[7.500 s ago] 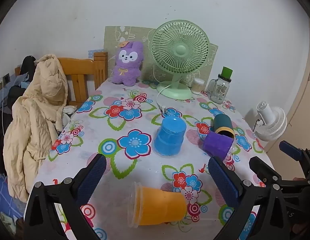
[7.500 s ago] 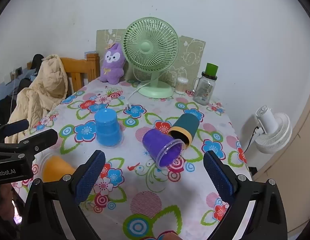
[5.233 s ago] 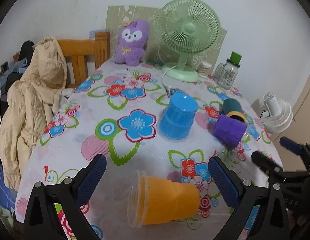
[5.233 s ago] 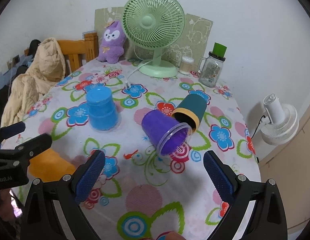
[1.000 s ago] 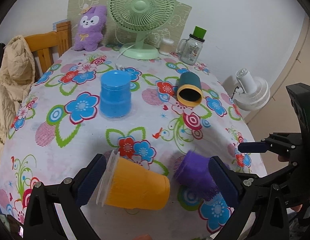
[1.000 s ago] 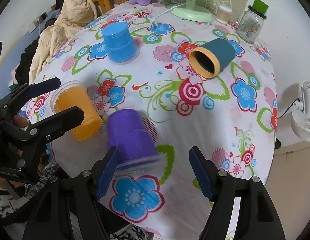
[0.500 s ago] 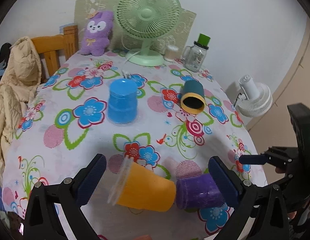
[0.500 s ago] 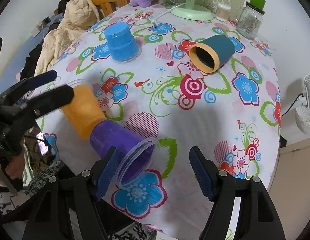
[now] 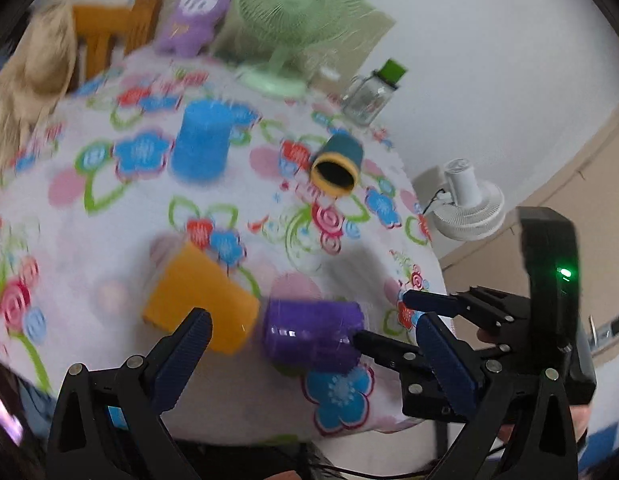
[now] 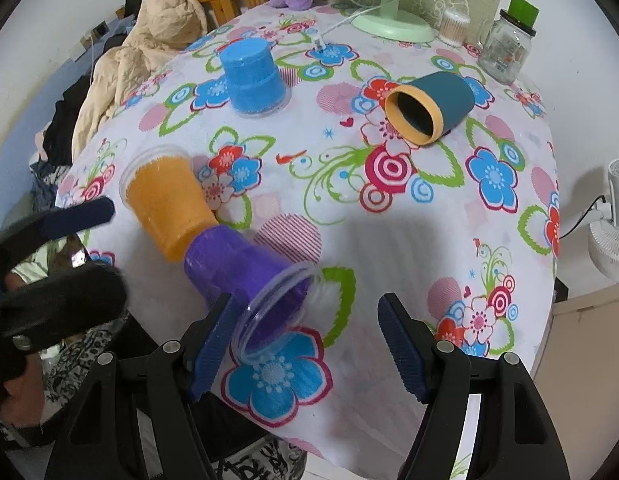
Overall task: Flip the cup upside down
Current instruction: 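Carry the purple cup toward the left gripper while the left gripper grasps it, then open the right gripper and lift the purple cup with the left gripper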
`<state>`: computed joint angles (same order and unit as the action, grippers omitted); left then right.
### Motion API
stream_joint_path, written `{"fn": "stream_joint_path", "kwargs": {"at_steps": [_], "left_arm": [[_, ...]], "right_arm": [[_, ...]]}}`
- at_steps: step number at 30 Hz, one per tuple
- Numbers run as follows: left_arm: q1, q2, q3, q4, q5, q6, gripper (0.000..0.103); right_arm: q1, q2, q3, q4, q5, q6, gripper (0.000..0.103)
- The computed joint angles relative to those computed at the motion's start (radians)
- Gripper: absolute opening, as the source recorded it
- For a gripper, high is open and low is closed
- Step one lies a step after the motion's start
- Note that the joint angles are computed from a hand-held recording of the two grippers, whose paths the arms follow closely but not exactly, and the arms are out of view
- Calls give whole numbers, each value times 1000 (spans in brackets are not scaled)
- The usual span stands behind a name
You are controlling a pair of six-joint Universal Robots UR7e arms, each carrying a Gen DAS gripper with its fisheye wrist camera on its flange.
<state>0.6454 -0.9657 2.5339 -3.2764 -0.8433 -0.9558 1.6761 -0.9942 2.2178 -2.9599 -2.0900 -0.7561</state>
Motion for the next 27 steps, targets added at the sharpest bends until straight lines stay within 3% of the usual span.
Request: {"fn": "stream_joint_path", "kwargs": {"at_steps": [13, 18, 24, 27], "left_arm": [[58, 101, -56, -77, -155, -146, 103], [49, 103, -59, -62, -132, -142, 103], [42, 62, -35, -45, -59, -156, 103], [45, 42, -28, -25, -14, -163, 103]], "right_arm": [[-63, -76, 26, 28, 59, 1, 75], [-75, -68, 35, 14, 68, -24, 77], [-67, -26, 53, -191, 71, -45, 77], [-60, -15, 53, -191, 75, -39, 77]]}}
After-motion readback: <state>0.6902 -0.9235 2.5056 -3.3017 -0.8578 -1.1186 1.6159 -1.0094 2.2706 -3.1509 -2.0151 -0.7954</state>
